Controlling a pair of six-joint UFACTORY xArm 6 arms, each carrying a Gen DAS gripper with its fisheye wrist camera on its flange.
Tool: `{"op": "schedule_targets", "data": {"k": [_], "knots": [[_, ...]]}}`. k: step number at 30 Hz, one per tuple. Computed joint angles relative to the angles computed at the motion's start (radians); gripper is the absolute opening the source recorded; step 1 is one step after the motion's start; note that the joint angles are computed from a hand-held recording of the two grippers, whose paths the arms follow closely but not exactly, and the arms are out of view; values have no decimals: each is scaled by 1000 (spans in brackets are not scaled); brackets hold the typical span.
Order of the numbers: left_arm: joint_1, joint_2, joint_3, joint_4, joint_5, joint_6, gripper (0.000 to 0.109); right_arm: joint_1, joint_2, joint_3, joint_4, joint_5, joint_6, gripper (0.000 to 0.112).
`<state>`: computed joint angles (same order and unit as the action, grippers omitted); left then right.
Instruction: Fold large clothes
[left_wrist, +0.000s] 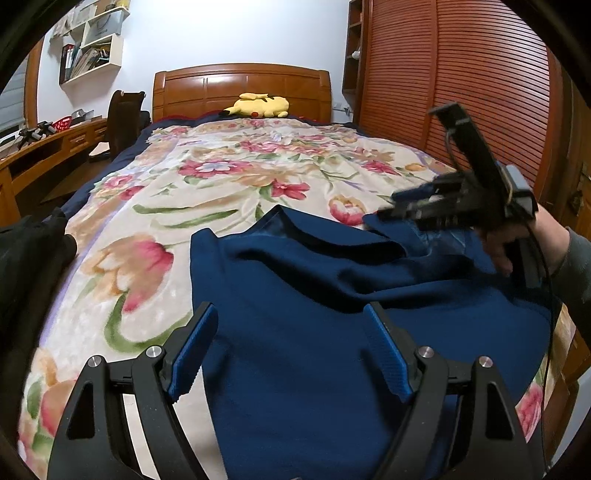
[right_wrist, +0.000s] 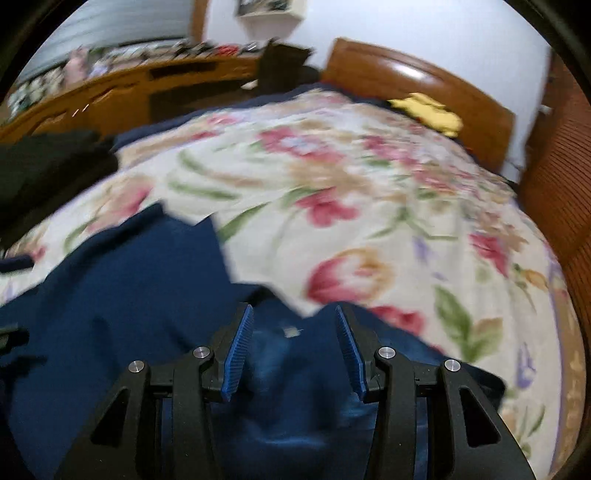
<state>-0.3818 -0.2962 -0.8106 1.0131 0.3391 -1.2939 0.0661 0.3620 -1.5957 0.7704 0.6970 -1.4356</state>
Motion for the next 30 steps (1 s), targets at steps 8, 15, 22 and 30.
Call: {"op": "schedule_targets", "data": {"k": [8,15,22,30], "knots": [[5,0,2,0,-5,0,81,48,0,37,-105,10,-30,48],[4,-1,2,-20,-1,17,81,65,39,-1,-257,-178,140,48],[1,2,0,-28,2,30,81,22,102,-118,-159,-256,237,48],[-6,1,-1,-7,12,10,81,-40,23,-64,-41,52,88,48]]}}
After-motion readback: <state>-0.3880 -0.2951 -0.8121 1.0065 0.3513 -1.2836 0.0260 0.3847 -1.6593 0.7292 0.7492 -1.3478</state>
